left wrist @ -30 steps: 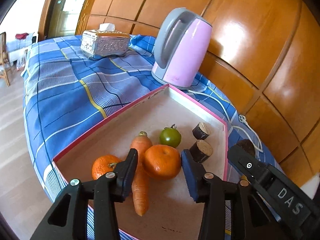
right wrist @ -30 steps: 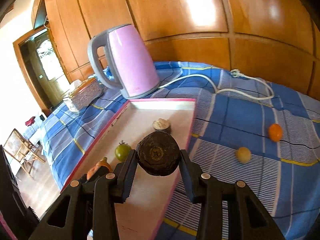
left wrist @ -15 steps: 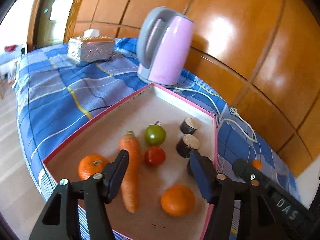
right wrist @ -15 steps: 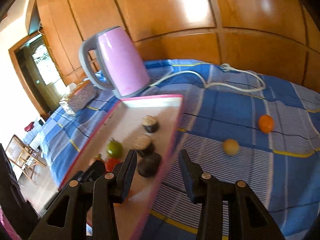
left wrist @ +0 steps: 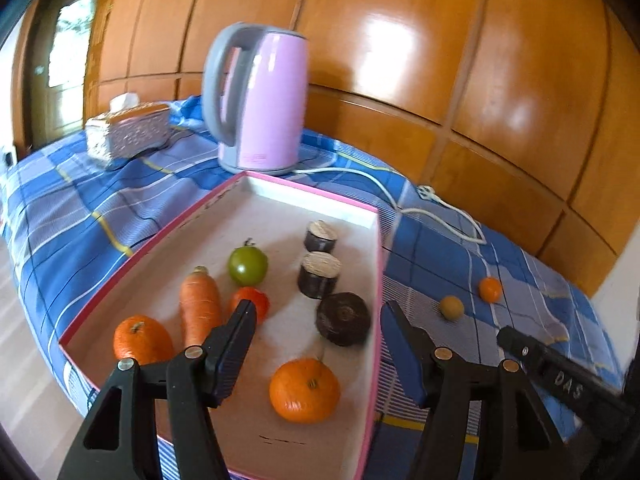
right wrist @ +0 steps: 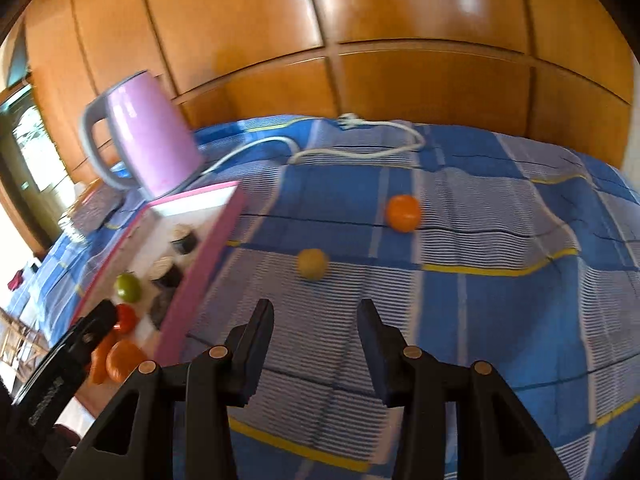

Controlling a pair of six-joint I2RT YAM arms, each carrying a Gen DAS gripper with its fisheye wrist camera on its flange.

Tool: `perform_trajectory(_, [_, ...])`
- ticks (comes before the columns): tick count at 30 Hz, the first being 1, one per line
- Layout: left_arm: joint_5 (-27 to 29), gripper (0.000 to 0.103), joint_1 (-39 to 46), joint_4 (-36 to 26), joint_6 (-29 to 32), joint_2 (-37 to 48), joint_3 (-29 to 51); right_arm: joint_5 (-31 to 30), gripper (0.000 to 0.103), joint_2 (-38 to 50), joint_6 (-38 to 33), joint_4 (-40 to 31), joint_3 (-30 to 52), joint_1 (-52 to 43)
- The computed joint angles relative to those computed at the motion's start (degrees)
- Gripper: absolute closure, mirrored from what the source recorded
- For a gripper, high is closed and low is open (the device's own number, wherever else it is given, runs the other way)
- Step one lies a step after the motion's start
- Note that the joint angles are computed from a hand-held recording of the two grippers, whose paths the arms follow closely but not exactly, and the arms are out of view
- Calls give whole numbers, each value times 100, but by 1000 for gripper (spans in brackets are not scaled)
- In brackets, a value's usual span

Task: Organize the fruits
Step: 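Move the left tool to the small yellow fruit while the right tool approaches the last orange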

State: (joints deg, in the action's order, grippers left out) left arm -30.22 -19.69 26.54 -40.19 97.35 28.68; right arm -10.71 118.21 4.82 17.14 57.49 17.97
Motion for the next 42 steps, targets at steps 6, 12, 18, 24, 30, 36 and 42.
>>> perform_trajectory(6, [-23,41,-205,-30,310,186,198,102,59,162,249,124,89,-282])
perform_trajectory(12, [72,53,-364,-32,668,426,438,169,59,314,316,188,209,-362])
perform_trajectory(18, [428,64,-465,-81,1225,841,896,154,59,477,424,238,377,-436])
perform_trajectory(24, [846,64,-394,-326,1499,1283,1490,18,59,687,570,188,665,-544])
perform_trajectory(30, [1252,64,-207,-600,1643,1710,2180,-217,59,923,662,6,1044,-643])
perform_trajectory(36, [1659,60,-41,-900,1749,2200,2970,-311,59,1056,726,-98,1282,-702])
perform_trajectory(42, [2012,59,63,-1195,1746,2600,3585,-365,59,1231,845,-247,1589,-756])
